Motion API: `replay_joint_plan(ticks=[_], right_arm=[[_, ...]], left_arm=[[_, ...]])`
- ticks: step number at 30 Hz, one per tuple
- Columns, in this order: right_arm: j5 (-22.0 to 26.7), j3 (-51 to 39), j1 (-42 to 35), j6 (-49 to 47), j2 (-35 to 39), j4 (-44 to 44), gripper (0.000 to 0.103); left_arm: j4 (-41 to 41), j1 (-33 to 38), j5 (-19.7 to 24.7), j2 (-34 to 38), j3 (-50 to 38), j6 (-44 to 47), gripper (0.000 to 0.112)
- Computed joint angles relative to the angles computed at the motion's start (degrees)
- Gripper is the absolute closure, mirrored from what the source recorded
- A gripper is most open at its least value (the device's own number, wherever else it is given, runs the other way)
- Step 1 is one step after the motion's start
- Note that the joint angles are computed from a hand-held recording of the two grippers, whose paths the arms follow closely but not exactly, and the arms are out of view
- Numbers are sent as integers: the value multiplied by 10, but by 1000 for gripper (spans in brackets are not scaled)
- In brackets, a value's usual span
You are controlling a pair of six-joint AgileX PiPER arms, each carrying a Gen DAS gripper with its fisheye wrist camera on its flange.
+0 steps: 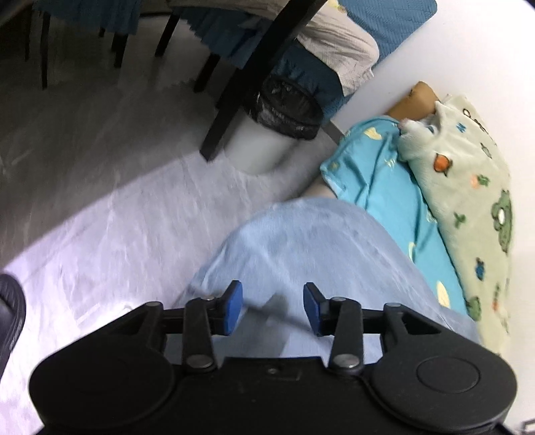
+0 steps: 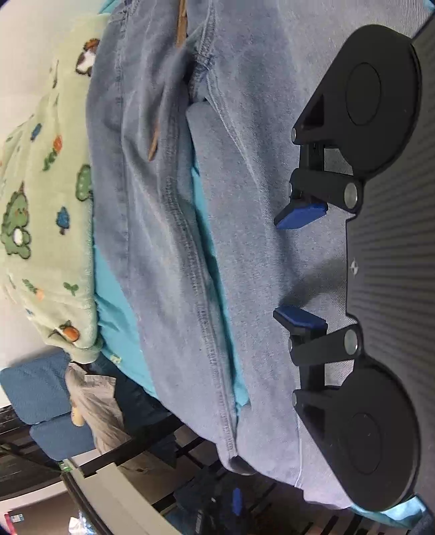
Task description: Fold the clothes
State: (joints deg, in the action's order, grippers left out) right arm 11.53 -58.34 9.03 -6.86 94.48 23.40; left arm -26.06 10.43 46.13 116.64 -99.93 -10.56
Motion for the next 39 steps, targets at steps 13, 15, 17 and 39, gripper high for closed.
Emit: replay_joint_plan(ticks=[13, 15, 17, 39], right_arm=[[-18, 46, -33, 57, -100, -15, 48], [-8, 57, -45, 66, -128, -15, 48], [8, 63, -54, 120, -153, -65, 48], [250, 42, -544, -75, -211, 177, 26]], left_arm=[[-141, 192, 125, -185, 239, 92, 67], [-155, 220, 133, -193, 248, 102, 67], [-167, 248, 143, -197, 251, 115, 67], [-394, 289, 124, 8, 333, 301, 56]])
